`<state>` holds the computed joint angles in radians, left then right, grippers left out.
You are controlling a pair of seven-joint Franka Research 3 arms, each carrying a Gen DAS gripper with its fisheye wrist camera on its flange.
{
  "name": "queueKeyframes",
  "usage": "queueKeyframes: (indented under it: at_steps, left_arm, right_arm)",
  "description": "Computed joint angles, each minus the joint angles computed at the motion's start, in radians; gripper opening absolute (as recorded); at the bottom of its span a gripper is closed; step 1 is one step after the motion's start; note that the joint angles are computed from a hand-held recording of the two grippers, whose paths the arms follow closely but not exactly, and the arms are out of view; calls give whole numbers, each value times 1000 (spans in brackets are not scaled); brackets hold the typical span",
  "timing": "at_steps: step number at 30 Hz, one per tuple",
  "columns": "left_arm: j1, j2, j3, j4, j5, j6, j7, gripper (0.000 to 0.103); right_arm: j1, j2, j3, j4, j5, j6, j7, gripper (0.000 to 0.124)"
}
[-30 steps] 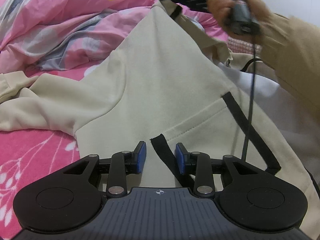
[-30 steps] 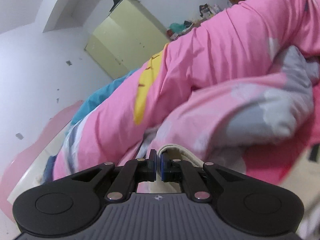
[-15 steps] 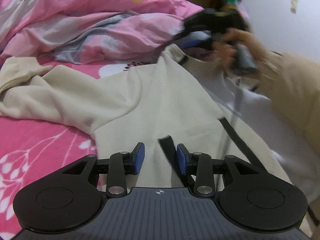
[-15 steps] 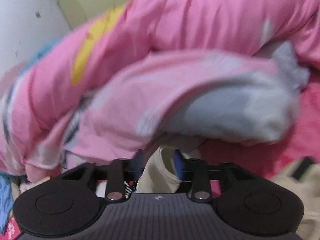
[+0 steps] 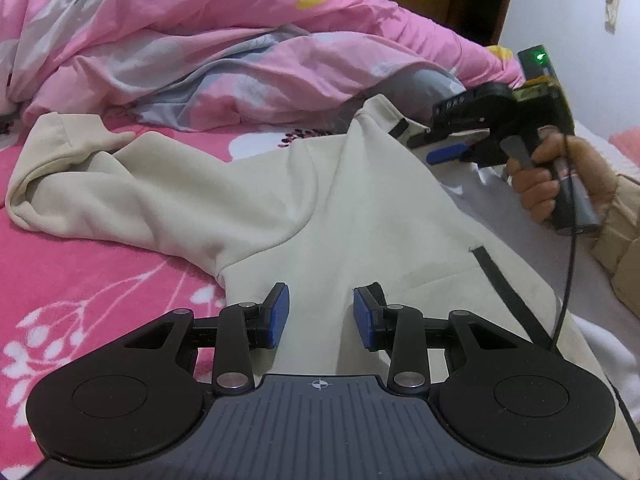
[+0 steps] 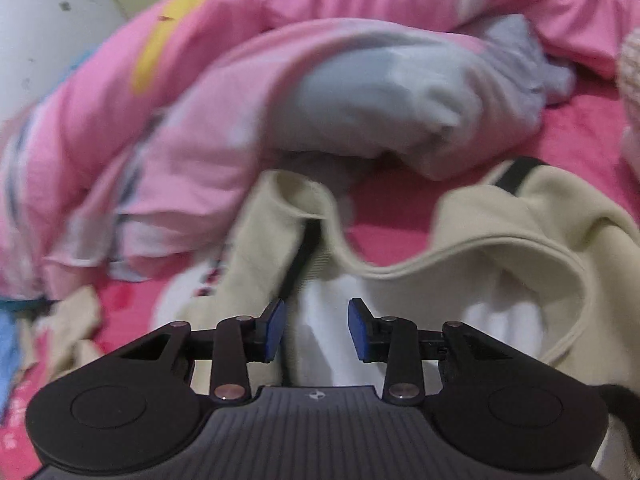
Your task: Fold clothes
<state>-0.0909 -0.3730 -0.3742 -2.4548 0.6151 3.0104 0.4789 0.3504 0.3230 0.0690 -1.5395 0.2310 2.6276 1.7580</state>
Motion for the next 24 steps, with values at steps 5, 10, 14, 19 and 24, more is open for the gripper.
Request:
queueKeyframes:
  at_steps: [5, 10, 14, 19, 24]
  left_arm:
    - [-3, -1, 1, 0, 2, -7, 6, 35]
    - [-3, 2, 2, 2, 9, -8, 7, 36]
    - [-8, 3, 6, 3, 6, -12, 13, 36]
    - [-8, 5, 5, 4, 10, -15, 12, 36]
    - [-12, 4, 8, 4, 7, -16, 12, 36]
  right_arm:
    - [23, 54, -32, 59, -103, -65, 26, 30]
    - [242, 173, -270, 249, -691, -266, 284, 1]
    - [203, 257, -290, 374, -778, -359, 365, 1]
    - [190, 231, -257, 338, -840, -355, 400, 1]
    - [106, 23, -146, 52, -755, -56, 399, 28]
